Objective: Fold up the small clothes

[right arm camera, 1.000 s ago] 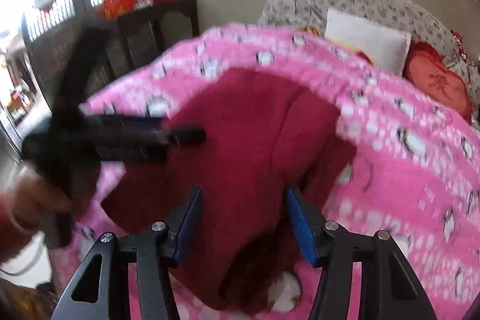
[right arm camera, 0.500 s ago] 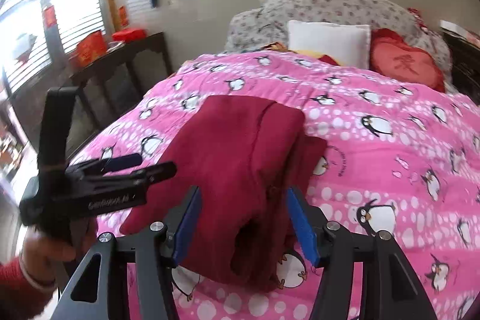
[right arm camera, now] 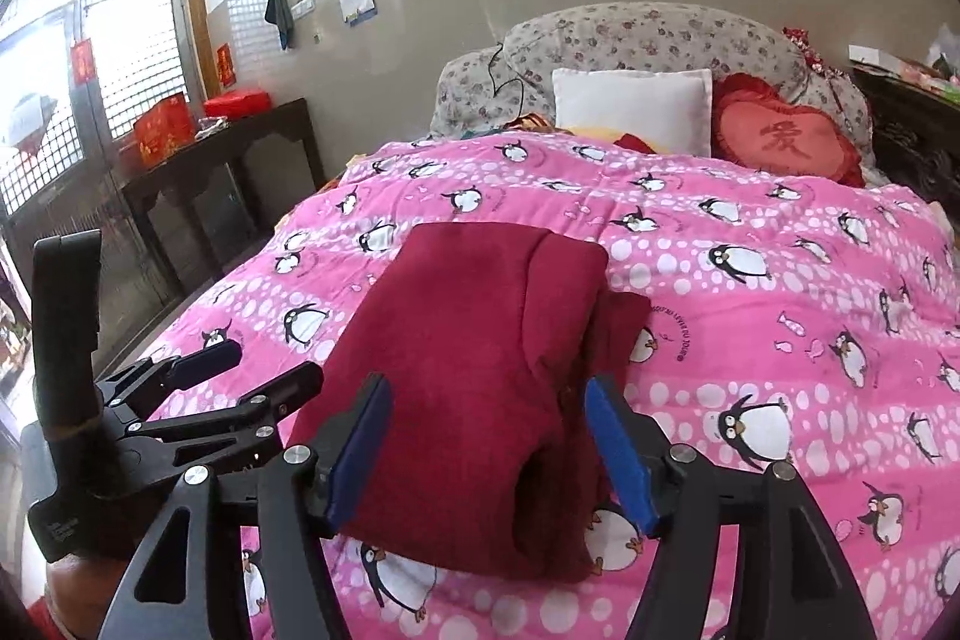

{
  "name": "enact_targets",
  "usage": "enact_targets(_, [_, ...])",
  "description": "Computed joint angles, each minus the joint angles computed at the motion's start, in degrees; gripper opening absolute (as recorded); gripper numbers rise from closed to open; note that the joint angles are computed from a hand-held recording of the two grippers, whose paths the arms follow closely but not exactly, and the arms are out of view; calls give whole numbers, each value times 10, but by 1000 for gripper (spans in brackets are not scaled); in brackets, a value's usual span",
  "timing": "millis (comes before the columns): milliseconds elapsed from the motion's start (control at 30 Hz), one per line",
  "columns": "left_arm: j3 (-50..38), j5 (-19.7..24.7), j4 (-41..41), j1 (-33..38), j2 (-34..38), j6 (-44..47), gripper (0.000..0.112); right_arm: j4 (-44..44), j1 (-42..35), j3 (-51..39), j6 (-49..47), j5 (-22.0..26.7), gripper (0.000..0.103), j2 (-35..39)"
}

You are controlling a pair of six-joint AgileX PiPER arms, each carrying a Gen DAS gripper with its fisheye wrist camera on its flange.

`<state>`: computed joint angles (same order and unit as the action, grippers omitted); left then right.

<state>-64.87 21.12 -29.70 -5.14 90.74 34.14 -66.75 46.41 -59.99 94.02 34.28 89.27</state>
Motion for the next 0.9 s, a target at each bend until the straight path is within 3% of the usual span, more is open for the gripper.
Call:
enact_targets(167, [43,-37,-28,-5,-37,31,78,15,14,-1,-7,31,66,-10])
enact_targets(333, [73,-46,-88,10,-73,106,78,-35,59,26,83,74,70,-34])
enact_targets(500, [113,-50,-214,30,-107,227,78,-30,83,32,91,93,71,-35])
enact_targets(900, [148,-76,-241,22,-143,276,78,-34,105,26,95,105,71,-30])
